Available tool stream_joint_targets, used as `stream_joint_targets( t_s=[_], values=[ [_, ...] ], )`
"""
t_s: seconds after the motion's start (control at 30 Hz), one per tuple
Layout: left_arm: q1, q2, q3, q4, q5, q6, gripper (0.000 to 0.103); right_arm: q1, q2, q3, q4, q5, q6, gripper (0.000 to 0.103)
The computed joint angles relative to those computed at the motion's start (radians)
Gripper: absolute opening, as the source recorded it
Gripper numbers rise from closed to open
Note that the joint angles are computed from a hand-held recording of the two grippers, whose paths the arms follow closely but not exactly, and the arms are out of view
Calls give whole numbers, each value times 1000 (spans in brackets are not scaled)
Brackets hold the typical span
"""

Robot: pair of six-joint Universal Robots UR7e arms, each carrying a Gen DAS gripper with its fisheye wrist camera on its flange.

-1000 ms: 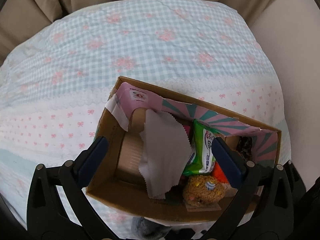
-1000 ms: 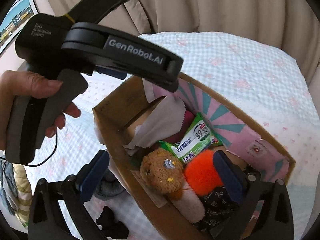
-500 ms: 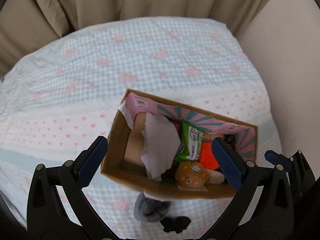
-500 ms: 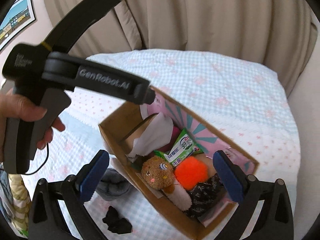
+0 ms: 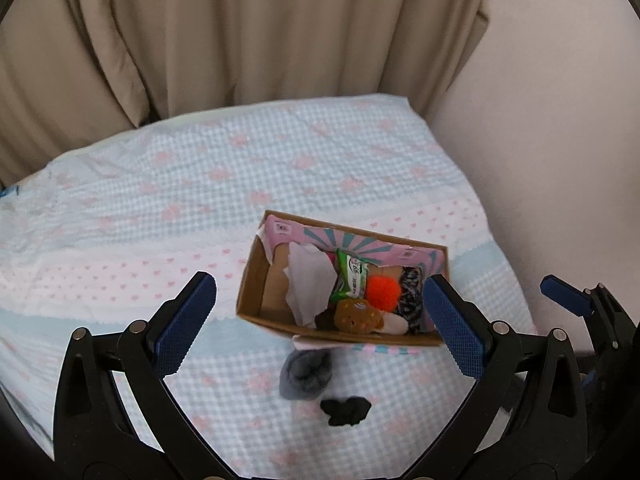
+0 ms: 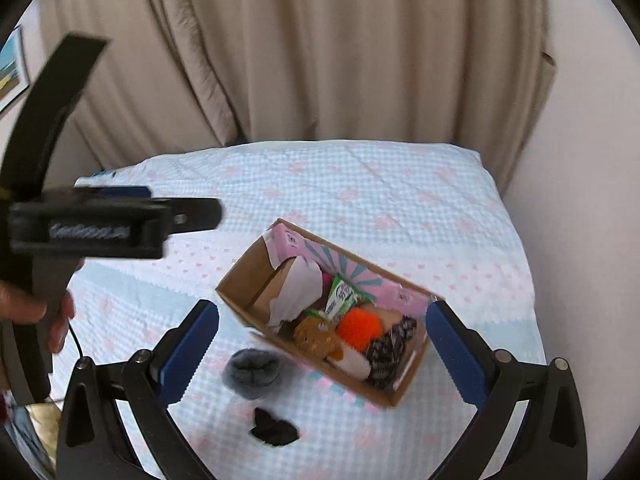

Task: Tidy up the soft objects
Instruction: 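Lift both tools out of the box back toward the two socks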

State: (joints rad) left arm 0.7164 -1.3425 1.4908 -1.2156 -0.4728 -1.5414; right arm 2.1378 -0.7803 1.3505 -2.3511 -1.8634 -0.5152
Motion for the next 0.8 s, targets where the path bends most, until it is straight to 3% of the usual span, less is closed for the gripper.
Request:
stream_joint_targets(
  t_s=[0.07, 0.13, 0.3, 0.43, 0.67, 0.8],
  values=[
    [-38, -23, 4, 76, -2, -66, 103, 16, -30, 22, 4, -21, 65, 103],
    [-82, -74, 46, 67, -7, -69, 103, 35, -61, 54, -15, -47, 117, 103],
    [-173, -161, 99, 161, -22, -122, 103, 96, -146, 176, -147, -125, 210, 103],
    [-258, -224, 132, 305, -31, -213, 103, 148, -183, 258, -237, -219, 278, 103],
    [-346, -319, 208, 400, -52, -245, 103, 213, -230, 372, -310, -307, 420, 103],
    [-375, -372, 266, 374, -55, -213, 103, 246, -237, 421, -335, -352, 481, 103]
  ],
)
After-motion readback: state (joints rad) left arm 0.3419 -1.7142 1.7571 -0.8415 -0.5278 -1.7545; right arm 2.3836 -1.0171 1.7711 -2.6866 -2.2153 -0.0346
